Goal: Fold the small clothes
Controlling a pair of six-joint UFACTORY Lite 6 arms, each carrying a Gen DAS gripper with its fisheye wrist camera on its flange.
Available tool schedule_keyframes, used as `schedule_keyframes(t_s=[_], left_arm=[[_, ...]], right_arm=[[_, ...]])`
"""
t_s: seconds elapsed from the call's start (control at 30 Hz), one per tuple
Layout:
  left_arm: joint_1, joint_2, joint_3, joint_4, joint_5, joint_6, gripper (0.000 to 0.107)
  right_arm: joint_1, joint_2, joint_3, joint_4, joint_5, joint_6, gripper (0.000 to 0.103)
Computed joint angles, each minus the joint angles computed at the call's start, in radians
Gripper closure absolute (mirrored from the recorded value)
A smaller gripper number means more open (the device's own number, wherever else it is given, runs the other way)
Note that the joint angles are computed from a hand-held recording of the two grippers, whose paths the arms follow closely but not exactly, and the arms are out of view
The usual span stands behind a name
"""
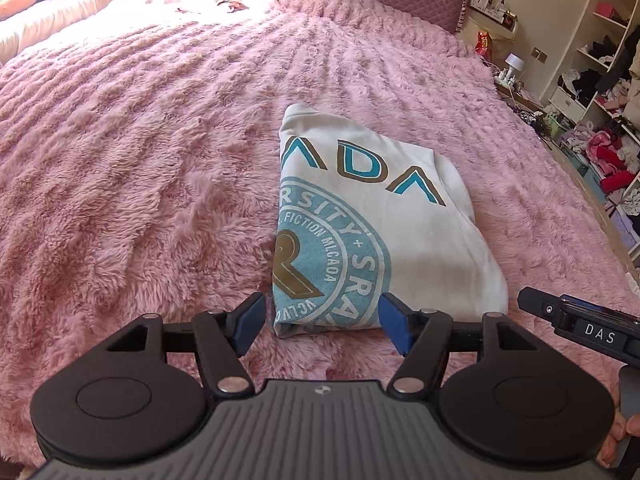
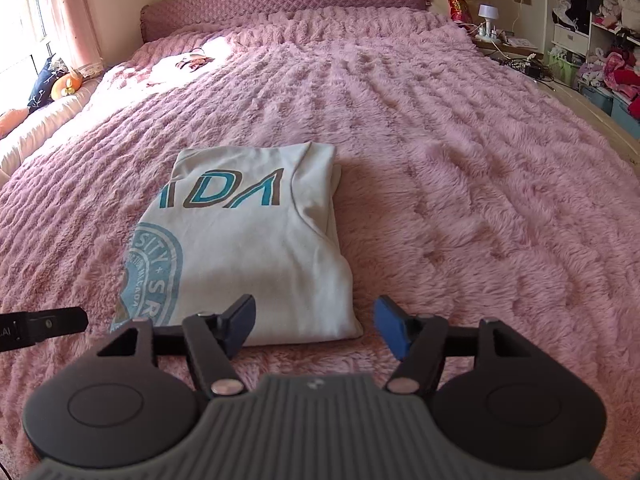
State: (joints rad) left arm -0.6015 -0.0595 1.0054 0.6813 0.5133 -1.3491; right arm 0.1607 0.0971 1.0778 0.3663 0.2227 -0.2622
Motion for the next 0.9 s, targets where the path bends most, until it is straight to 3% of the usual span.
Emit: schedule_keyframes(t_s=[0.1,0.23,0.4,0.9], left_arm=[[-0.067,-0.018,0.042,0.000,0.125,-0.040,0.023],[-0.148,-0.039,0.072,0.006,0.262,-0.102,0.019],[-0.232,-0.058,0.082,0.000,0.384,-0.153,0.019],[-0.300,-0.073,0.074,-0.005,0.446,-0.172,0.019]], right_arm=[[0.049,-0.093,-0.039,-0.201,0.036,0.199,0.025],[0.114,-0.203,-0.088,-0.400,0.109,0.402,0.025],[0.166,-0.292,-0.139,-0.418,0.178,0.448,0.024],[0.254,-0.379,-0.175,-0.517,0.221,0.573,0.022]])
